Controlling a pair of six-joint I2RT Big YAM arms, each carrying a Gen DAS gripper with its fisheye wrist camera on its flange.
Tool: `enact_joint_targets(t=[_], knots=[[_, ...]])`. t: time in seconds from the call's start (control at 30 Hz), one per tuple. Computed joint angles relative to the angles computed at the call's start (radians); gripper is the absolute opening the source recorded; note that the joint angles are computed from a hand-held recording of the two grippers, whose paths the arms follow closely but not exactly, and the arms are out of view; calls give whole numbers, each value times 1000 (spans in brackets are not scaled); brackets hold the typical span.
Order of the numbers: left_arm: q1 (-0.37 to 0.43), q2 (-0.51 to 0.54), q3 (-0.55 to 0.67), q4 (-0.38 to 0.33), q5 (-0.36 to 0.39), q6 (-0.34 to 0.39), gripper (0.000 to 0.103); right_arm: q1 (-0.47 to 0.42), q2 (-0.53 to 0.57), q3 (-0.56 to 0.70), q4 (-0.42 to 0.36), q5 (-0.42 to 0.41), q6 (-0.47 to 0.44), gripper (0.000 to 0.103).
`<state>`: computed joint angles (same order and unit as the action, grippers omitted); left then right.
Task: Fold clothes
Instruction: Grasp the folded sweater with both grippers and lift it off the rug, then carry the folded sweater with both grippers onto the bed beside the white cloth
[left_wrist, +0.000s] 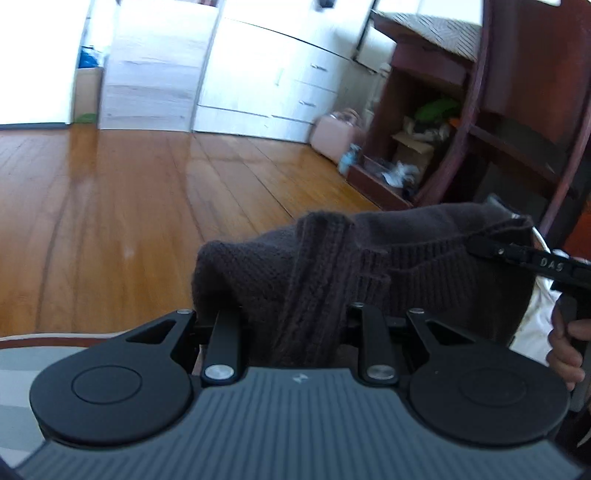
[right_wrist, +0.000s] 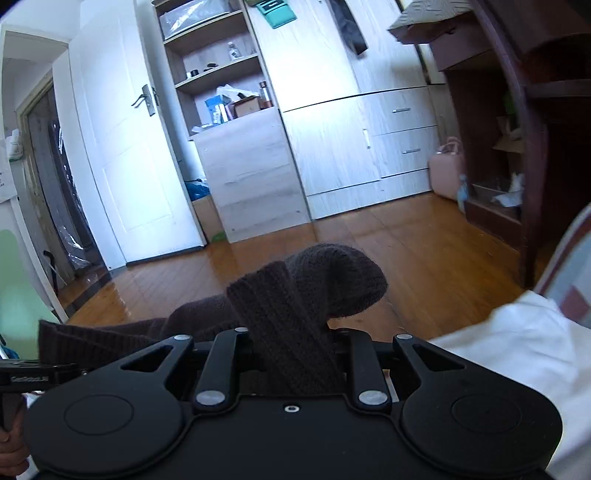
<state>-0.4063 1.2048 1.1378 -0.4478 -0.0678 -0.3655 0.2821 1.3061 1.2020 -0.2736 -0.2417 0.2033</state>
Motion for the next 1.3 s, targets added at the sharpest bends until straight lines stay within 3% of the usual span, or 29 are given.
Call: enact_joint_targets(t=[0.13, 0.23, 0.33, 0.5, 0.63, 0.73, 0.83, 0.87, 0.9, 0.93, 0.97, 1.07, 1.13, 1.2, 1.3], knots=[[-56, 39, 9, 59, 36, 108, 24, -68, -55, -49, 26, -9, -29, 24], [-89, 102, 66, 54, 51, 88, 24, -133, -64, -60, 39, -27, -14, 24], [-127, 153, 130, 52, 56, 123, 24, -184, -77, -63, 50, -32, -33, 24], [-146, 244, 279, 18, 145, 161, 24, -265, -78, -6, 30, -56, -91, 24], [-145, 366, 442, -21, 195, 160, 24, -321, 6, 164, -80, -59, -182, 24], [-144, 480, 588, -62, 210, 146, 24, -345, 142, 350, -209, -49, -239, 24], [-133, 637, 759, -185, 254, 4, 30, -341, 355, 623, -447, 4, -338, 25], [-129, 680, 770, -177, 258, -69, 44, -342, 419, 675, -479, 42, -315, 31], [-125, 725, 788, -171, 263, -141, 52, -342, 486, 735, -517, 79, -291, 35], [-120, 767, 805, -169, 267, -207, 53, -343, 558, 806, -562, 115, -265, 35], [-115, 768, 782, -166, 256, -229, 52, -342, 606, 837, -563, 157, -229, 41], [-99, 774, 719, -161, 223, -293, 53, -347, 591, 736, -473, 333, -70, 43], [-86, 749, 650, -107, 228, -339, 55, -368, 483, 550, -346, 247, -25, 49], [-74, 726, 594, -63, 255, -388, 55, -380, 376, 385, -249, 203, 0, 63], [-64, 726, 574, -54, 341, -454, 55, -386, 259, 206, -197, 176, 16, 65]])
